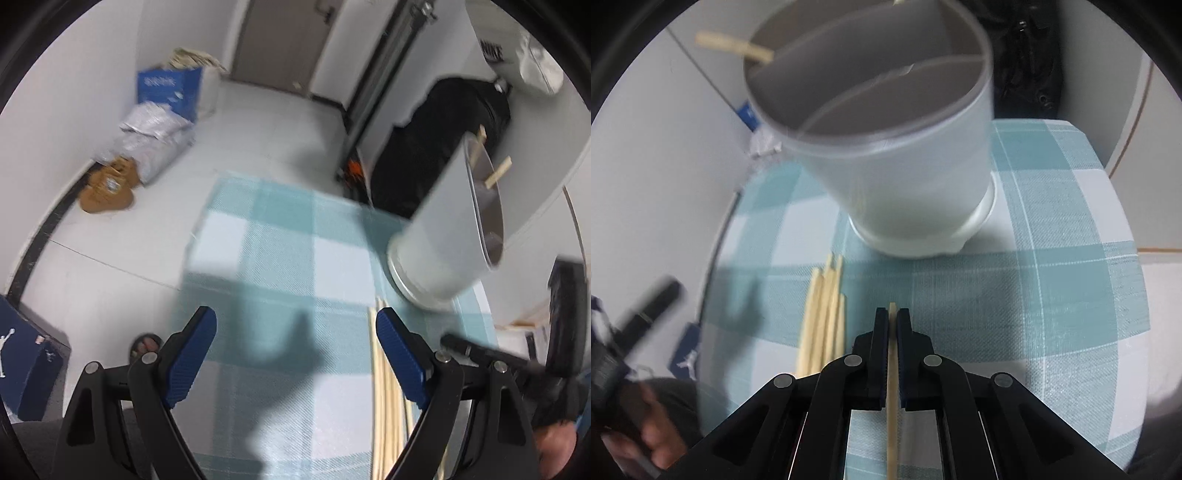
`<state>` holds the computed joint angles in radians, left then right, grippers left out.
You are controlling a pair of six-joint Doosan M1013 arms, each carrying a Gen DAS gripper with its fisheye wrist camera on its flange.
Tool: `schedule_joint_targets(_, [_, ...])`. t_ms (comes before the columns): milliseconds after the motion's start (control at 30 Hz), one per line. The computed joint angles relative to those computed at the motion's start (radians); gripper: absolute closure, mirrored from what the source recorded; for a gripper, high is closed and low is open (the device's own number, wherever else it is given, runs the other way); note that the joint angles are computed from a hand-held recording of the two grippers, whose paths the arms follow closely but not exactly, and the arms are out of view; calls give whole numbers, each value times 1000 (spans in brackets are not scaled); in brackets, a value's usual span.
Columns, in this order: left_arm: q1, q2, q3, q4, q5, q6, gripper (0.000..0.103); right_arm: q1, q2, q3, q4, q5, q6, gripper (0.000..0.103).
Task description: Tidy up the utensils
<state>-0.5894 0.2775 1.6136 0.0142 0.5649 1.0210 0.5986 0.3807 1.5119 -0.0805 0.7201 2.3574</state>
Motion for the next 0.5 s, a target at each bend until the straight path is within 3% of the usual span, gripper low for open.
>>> schedule_joint_targets(100, [-7, 29, -31, -85, 72, 120, 18, -20, -36, 48, 61, -88, -9, 100])
schedule_joint_targets(167, [-21, 46, -51, -76, 119, 146, 18, -32, -57, 76, 90, -135, -11, 100])
schedule_joint_targets(300, [-41, 68, -74, -25, 180, 117, 18, -65, -95, 139, 237, -243, -82, 100])
schedule_joint_targets(367, [-41, 76, -80, -35, 201, 114, 18, -84, -113, 175, 387, -319, -205, 100])
schedule_joint_targets(500, [-53, 78, -85, 12, 220, 78, 18, -98, -130, 214, 515, -388, -319, 100])
